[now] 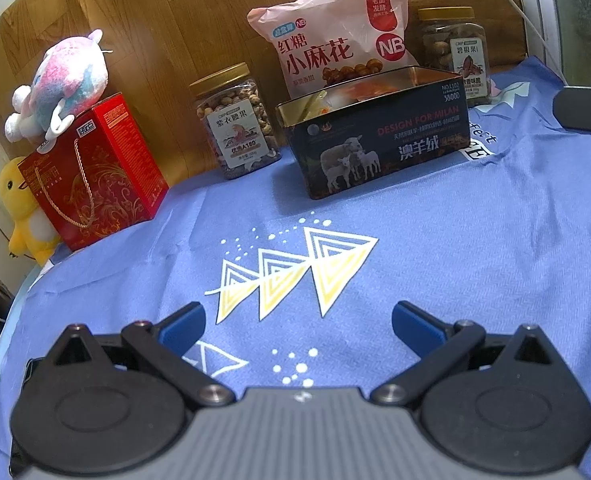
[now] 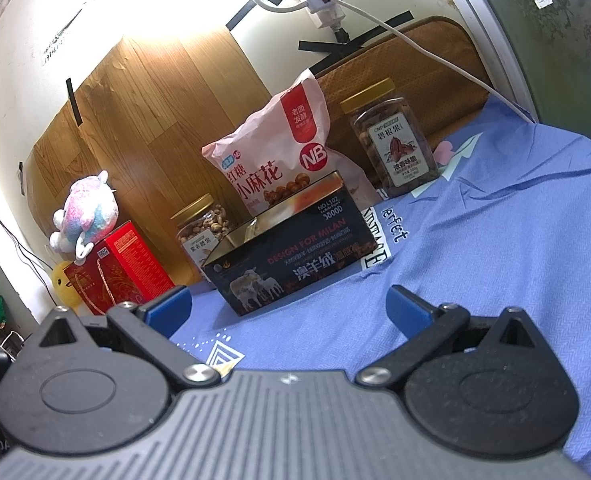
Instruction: Organize snacks
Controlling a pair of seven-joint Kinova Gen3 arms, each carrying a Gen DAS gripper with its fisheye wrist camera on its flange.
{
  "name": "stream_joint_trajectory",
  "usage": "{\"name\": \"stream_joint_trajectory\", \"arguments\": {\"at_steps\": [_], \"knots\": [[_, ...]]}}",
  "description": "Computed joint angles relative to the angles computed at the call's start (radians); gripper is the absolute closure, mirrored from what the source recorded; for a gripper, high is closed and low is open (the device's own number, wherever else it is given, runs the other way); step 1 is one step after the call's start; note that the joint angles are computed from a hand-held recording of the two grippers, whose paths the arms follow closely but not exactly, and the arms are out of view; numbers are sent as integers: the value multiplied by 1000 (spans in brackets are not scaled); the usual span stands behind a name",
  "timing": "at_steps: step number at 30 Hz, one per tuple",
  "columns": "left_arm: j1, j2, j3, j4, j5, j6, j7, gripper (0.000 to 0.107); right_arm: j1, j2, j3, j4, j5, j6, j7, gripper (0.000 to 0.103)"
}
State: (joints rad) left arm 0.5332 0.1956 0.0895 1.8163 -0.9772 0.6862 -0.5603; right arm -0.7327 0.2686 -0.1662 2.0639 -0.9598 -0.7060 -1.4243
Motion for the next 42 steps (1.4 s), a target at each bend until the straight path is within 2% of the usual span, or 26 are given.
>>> {"name": "stream_joint_trajectory", "arguments": {"at_steps": [14, 22, 42], "knots": [[2, -1, 0, 2, -7, 1, 6, 5, 1, 0, -1, 3, 4, -5, -5, 0], [4, -4, 2, 7, -30, 6, 32, 5, -11, 0, -8, 12, -16, -61, -5, 0], [16, -6, 8, 14, -97, 22, 106, 5, -15, 9, -19, 21, -17, -110, -17, 0]]}}
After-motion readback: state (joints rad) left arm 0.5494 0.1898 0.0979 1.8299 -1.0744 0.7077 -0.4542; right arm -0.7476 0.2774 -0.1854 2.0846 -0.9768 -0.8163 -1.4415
